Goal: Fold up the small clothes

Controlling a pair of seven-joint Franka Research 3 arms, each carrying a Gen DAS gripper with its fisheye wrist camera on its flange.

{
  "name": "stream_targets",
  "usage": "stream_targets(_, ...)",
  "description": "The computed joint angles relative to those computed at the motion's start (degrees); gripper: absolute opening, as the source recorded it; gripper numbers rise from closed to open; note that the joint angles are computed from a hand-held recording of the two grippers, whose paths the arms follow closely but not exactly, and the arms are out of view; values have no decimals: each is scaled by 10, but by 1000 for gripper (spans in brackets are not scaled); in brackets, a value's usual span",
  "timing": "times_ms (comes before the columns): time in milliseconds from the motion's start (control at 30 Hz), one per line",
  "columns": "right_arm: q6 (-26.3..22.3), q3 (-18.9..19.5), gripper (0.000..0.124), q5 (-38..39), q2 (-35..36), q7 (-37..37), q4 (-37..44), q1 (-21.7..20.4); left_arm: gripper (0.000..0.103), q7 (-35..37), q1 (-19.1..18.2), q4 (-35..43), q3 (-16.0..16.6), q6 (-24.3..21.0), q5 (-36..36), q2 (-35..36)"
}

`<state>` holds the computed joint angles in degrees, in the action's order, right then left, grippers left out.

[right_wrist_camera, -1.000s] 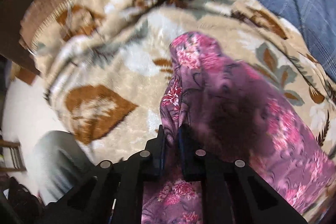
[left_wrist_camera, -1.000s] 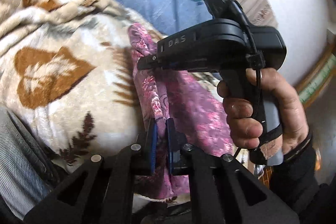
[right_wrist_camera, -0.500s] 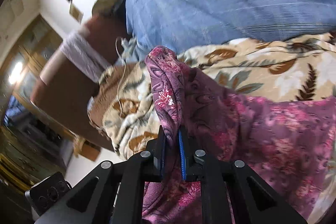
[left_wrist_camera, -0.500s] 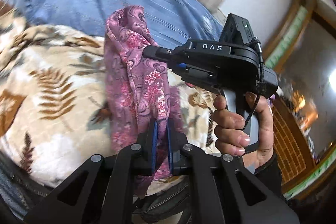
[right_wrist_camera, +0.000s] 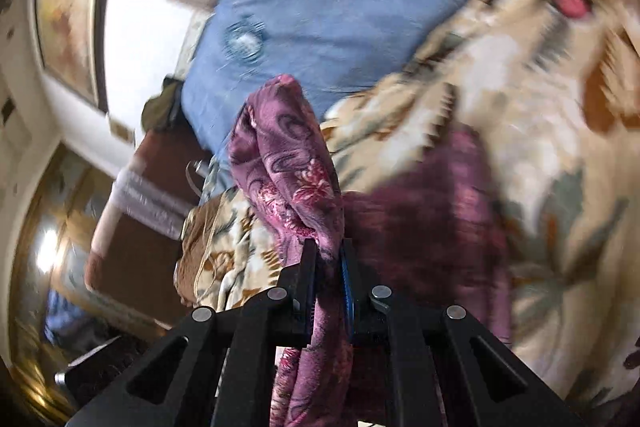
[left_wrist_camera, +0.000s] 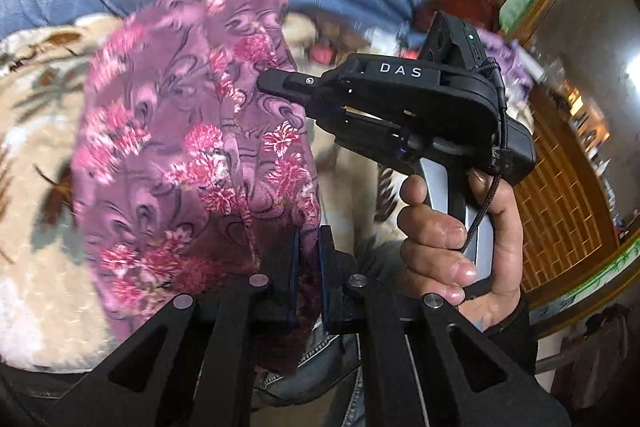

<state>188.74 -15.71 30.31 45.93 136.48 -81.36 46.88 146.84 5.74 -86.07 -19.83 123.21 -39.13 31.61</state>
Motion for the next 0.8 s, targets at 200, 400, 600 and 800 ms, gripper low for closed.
stream_targets(200,70,156,11,16,-1,-22,-51,-116,6,-50,-27,-4,6,23,50,16)
stream_targets(400,-22,38,18,66,11,-29,-27,-35,20,-106,-62,-16,22,75,121,23)
stream_targets(600,-143,-147,49,12,23,110,-47,91,51,-99,-35,-90,4,135,120,-34)
stream_targets(800,-182,-298,49,-64,40,240,-84,211,52,-72,-24,-150,4,211,104,-82)
